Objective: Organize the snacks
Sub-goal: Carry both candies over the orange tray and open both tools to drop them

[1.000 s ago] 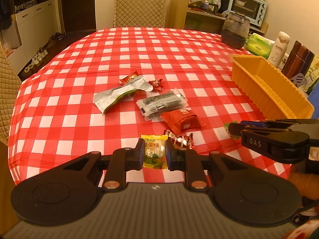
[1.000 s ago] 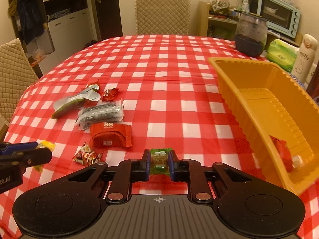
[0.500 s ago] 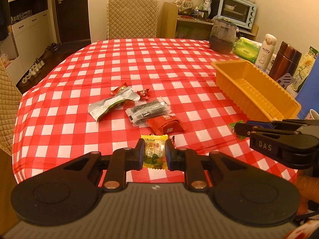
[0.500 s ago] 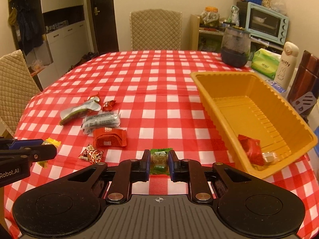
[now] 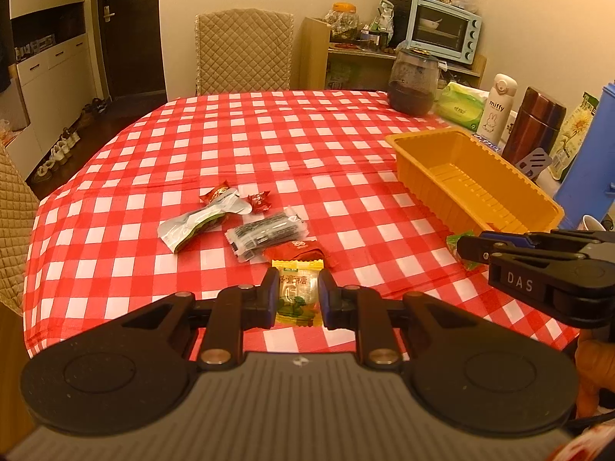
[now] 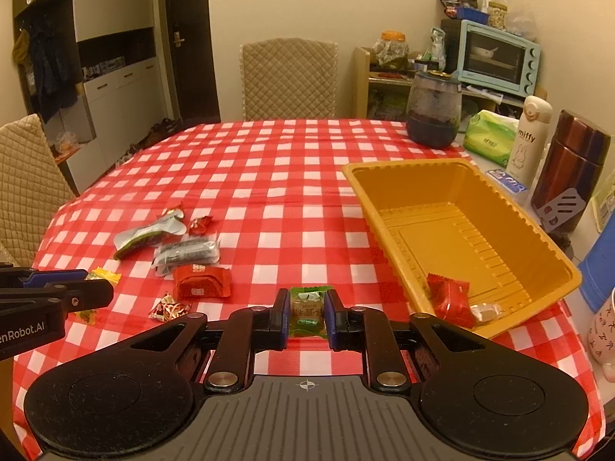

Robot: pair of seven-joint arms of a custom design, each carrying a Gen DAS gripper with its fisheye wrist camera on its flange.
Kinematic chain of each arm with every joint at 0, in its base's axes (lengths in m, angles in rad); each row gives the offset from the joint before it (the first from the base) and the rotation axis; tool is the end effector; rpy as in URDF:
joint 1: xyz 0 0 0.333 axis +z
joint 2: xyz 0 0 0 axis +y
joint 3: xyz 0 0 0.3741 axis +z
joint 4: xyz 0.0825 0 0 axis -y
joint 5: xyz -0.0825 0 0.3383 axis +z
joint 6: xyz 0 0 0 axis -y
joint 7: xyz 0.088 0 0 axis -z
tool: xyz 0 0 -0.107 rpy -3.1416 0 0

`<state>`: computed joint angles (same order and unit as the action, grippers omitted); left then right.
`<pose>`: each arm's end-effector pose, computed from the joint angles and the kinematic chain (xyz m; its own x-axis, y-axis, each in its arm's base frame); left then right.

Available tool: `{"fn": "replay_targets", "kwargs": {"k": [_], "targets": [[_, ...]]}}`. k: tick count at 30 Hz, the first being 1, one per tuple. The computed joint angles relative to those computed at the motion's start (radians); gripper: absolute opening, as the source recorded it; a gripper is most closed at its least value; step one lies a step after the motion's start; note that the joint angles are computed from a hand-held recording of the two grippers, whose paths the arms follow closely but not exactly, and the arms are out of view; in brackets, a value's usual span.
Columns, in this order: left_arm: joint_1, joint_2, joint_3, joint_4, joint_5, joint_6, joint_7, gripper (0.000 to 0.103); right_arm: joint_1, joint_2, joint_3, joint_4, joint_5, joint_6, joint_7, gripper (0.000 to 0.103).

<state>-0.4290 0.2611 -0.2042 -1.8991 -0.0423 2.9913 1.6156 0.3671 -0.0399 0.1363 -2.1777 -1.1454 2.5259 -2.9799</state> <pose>0.5273 -0.3639 0.5494 -0.5908 -0.8050 0.0544 -0.5639 0.3638 -0.7414 0.4471 0.2578 0.5270 -0.3245 -0.9412 -0.0941 -0.5812 0.2769 -0.7652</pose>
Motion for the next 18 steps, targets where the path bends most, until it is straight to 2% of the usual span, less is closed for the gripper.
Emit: {"fn": "replay_targets", "kwargs": {"k": [9,18], "targets": [[-0.005,0.007,-0.013,0.018,-0.006,-0.008,0.016,0.019,-0.012,-0.029,0.001,-0.022,-0.006,-0.006,0.014,0.019],[-0.016,0.056,-0.059,0.099,-0.053,-0.036,0.070,0.019,-0.041,-0.079,0.002,-0.058,-0.007,-0.028,0.032,0.019]]}}
